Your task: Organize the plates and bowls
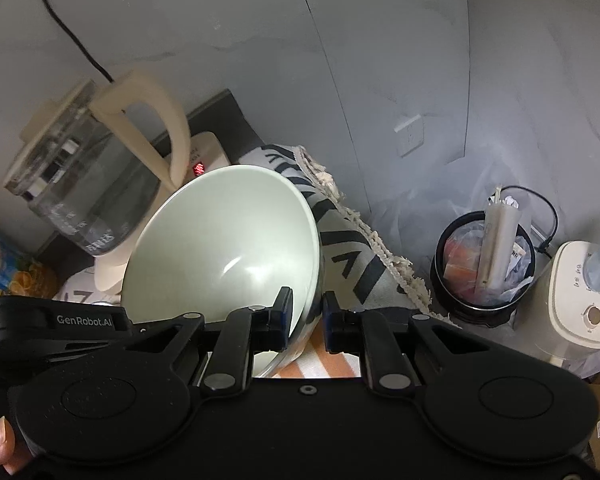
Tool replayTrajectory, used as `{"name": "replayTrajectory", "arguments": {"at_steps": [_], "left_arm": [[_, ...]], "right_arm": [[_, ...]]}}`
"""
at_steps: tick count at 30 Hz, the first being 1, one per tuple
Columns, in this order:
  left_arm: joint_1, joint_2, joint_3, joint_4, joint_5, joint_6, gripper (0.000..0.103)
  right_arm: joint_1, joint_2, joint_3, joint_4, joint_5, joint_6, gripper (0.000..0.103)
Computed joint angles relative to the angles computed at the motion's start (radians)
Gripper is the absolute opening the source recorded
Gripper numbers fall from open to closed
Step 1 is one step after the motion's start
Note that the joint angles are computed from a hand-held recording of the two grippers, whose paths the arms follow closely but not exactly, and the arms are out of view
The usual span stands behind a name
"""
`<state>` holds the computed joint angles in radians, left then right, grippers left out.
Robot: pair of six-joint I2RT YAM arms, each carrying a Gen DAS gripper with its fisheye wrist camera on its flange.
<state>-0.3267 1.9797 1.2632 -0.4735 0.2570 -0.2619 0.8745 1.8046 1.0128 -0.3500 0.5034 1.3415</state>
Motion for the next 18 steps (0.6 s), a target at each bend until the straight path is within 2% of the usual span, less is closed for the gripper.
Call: {"name": "replayTrajectory", "arguments": {"at_steps": [5, 18], "left_arm": [[0.025, -0.102, -0.074, 0.013, 0.02, 0.023, 0.009], [0.135, -0.307, -0.194, -0.036, 0.093, 0.096, 0.01]], "right_arm": [[0.057, -0.012, 0.03, -0.05, 0.049, 0.048, 0.016], [0.187, 0.001, 0.146, -0.174, 0.149, 0.158, 0.016]]}}
